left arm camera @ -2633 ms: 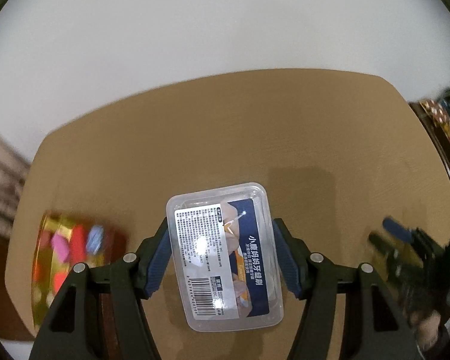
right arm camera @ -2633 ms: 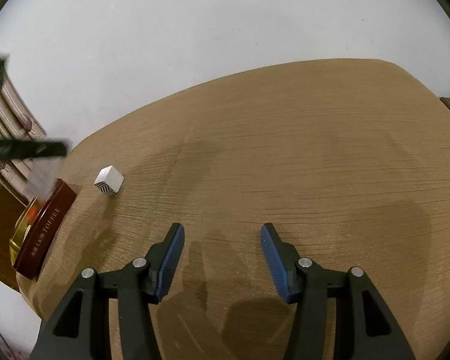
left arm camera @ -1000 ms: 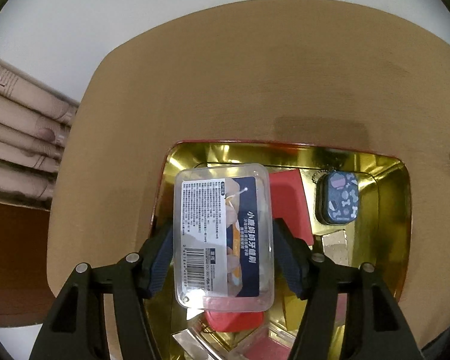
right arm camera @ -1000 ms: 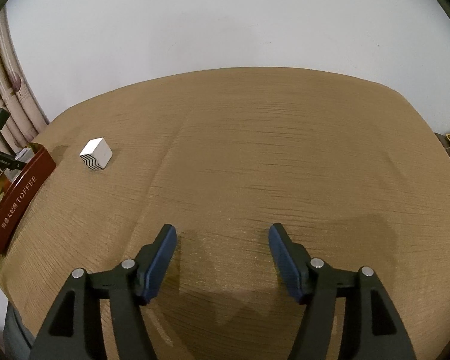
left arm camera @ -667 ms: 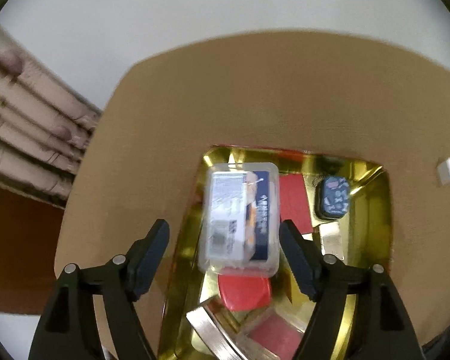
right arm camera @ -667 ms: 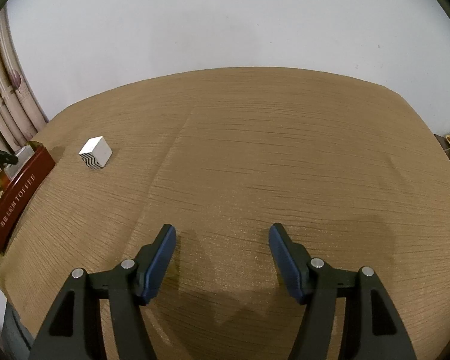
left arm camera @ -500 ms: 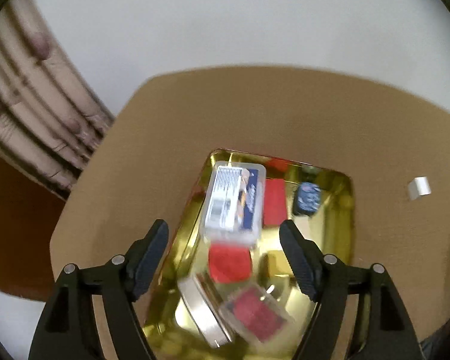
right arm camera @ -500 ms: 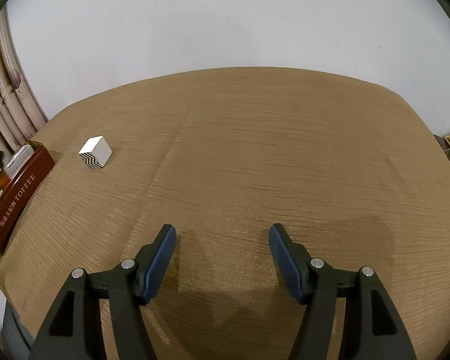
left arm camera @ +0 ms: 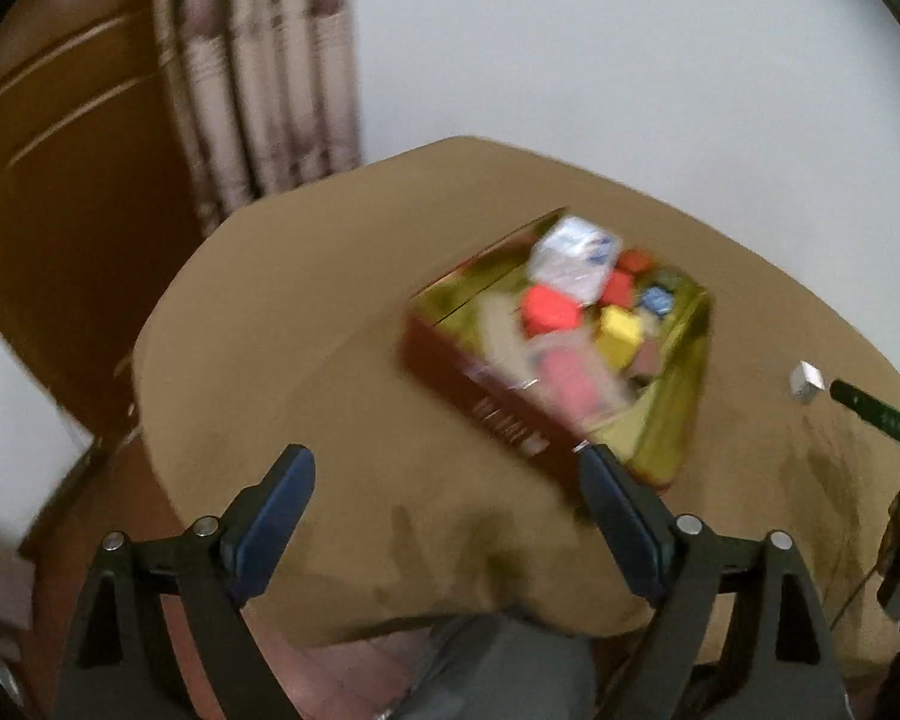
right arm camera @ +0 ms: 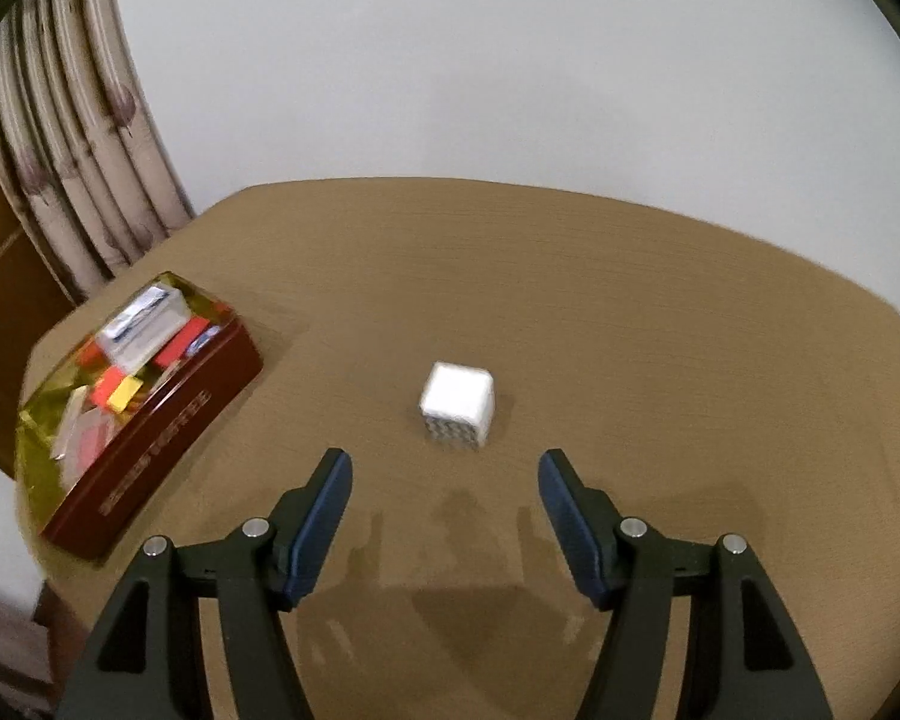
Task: Organize rigid objects
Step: 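Grasp the white zigzag-patterned cube with the right gripper, then carry the white cube with the right gripper into the tin and release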
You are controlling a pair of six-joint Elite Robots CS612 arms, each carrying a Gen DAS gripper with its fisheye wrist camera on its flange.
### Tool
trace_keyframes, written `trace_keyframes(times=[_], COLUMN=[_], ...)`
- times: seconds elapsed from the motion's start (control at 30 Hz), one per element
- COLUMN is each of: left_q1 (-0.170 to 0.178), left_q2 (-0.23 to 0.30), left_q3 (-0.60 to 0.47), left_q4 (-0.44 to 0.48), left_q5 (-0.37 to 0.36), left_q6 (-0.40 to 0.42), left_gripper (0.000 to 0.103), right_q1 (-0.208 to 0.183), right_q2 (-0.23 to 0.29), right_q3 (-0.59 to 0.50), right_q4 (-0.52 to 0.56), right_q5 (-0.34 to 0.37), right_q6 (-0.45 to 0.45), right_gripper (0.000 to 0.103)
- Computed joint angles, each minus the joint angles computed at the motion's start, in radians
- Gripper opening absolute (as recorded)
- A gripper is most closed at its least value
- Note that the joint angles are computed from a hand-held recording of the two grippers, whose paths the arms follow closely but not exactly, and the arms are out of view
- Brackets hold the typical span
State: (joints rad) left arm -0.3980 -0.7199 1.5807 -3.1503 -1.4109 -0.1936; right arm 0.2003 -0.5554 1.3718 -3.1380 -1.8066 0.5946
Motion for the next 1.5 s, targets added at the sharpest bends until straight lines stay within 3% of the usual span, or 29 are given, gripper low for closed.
trace_keyframes(times=[0.17, 0.37, 0.43, 0.47, 0.5, 0.63, 0.77, 0.87, 1.03, 1.13, 1.3, 1.5], left_q1=[0.006, 0.010, 0.010, 0.010, 0.009, 0.007, 0.008, 0.007, 0.001, 0.002, 0.006, 0.008], left_q2=[0.020, 0.038, 0.040, 0.042, 0.042, 0.043, 0.041, 0.039, 0.037, 0.035, 0.033, 0.033], left_q3=[-0.004, -0.027, -0.028, -0.029, -0.029, -0.030, -0.034, -0.032, -0.027, -0.026, -0.026, -0.033], left_q4=[-0.014, 0.037, 0.049, 0.053, 0.055, 0.058, 0.084, 0.087, 0.084, 0.092, 0.095, 0.124], left_q5=[0.074, 0.052, 0.047, 0.047, 0.050, 0.067, 0.066, 0.068, 0.075, 0.069, 0.056, 0.047], left_q6=[-0.022, -0.002, 0.010, 0.016, 0.020, 0.017, 0.009, 0.008, 0.031, 0.038, 0.035, 0.040], left_gripper=[0.088, 0.088, 0.088, 0.088, 0.088, 0.088, 0.088, 0.088, 0.088, 0.088, 0.088, 0.088], right_q1=[0.000, -0.008, -0.013, -0.016, -0.019, -0.023, -0.027, -0.027, 0.003, 0.021, 0.054, 0.063], right_q2=[0.030, 0.047, 0.052, 0.054, 0.056, 0.049, 0.018, -0.014, -0.019, 0.012, 0.082, 0.136], right_q3=[-0.075, -0.120, -0.133, -0.135, -0.136, -0.123, -0.074, -0.047, -0.124, -0.190, -0.315, -0.389], right_q4=[0.118, 0.230, 0.269, 0.276, 0.285, 0.272, 0.165, 0.057, 0.080, 0.121, 0.190, 0.230], right_q5=[-0.032, -0.051, -0.036, -0.026, -0.017, -0.003, 0.060, 0.204, 0.394, 0.478, 0.467, 0.453], right_q6=[0.036, 0.088, 0.093, 0.095, 0.098, 0.075, 0.071, 0.022, -0.097, -0.106, -0.087, -0.040], right_gripper=[0.066, 0.066, 0.058, 0.038, 0.030, 0.029, 0.029, 0.029, 0.029, 0.029, 0.029, 0.029])
